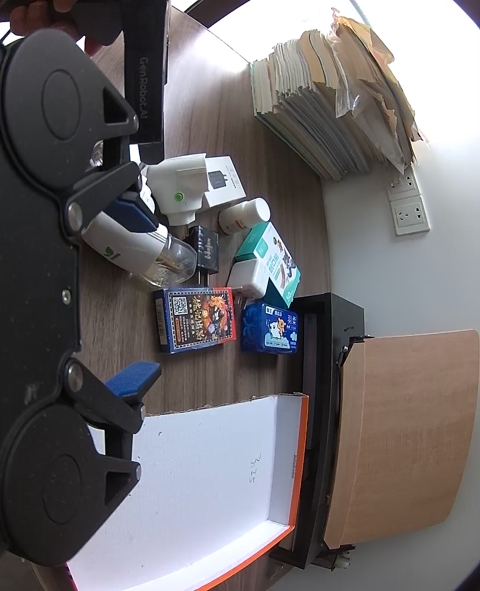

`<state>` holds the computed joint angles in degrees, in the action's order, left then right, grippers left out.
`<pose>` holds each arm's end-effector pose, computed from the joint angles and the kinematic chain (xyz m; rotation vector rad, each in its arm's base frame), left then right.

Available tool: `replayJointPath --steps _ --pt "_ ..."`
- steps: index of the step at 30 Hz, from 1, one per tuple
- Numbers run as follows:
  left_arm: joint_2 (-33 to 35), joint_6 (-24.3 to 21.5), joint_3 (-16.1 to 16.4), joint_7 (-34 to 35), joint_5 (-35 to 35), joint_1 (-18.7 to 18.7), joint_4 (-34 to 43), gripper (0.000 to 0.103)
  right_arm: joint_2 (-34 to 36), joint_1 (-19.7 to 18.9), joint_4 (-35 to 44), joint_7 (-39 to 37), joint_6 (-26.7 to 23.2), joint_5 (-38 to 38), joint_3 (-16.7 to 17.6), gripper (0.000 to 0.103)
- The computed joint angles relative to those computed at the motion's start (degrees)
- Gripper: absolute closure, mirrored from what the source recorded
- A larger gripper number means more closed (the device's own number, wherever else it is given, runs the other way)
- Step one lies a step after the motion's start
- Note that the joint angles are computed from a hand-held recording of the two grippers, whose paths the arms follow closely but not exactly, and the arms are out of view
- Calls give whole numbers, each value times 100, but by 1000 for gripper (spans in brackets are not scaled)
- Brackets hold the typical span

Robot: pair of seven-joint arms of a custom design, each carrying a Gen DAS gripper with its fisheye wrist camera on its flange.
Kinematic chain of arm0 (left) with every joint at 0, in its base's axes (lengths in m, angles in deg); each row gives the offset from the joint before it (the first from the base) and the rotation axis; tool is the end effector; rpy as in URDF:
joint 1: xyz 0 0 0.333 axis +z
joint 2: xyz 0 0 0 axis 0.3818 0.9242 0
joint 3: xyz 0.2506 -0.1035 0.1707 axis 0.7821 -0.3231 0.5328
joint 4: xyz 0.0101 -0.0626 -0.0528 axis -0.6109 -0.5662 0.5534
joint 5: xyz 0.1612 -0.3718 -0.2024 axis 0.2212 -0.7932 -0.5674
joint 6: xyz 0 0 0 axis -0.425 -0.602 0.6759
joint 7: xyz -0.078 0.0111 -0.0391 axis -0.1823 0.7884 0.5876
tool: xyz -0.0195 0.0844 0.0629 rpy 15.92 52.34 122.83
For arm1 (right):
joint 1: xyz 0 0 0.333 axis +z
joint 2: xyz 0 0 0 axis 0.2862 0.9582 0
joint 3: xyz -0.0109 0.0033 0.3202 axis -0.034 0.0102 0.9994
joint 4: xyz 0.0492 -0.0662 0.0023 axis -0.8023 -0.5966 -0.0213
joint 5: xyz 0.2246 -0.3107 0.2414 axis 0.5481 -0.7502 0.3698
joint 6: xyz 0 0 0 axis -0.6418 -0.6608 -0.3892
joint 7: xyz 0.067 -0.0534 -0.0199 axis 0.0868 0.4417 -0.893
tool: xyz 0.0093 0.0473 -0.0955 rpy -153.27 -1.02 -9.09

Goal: Organize rigid objects
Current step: 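Grasp the white leaf-logo diffuser with left tool while right grasps the glass-bottle diffuser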

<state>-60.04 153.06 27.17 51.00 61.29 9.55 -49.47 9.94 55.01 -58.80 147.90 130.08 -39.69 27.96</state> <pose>0.5100 -0.2752 0.3574 -2.1164 1.5277 -0.5641 0.5318 0.3332 0.3577 -1.9728 1.3512 -0.4439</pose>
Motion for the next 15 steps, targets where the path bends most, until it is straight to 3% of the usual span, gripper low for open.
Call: replayJointPath --steps 7,15 --pt "58 144 48 176 0 37 22 0 106 276 103 179 43 -96 -228 13" --pt "179 367 116 463 13 86 75 0 163 786 139 489 43 -208 -727 13"
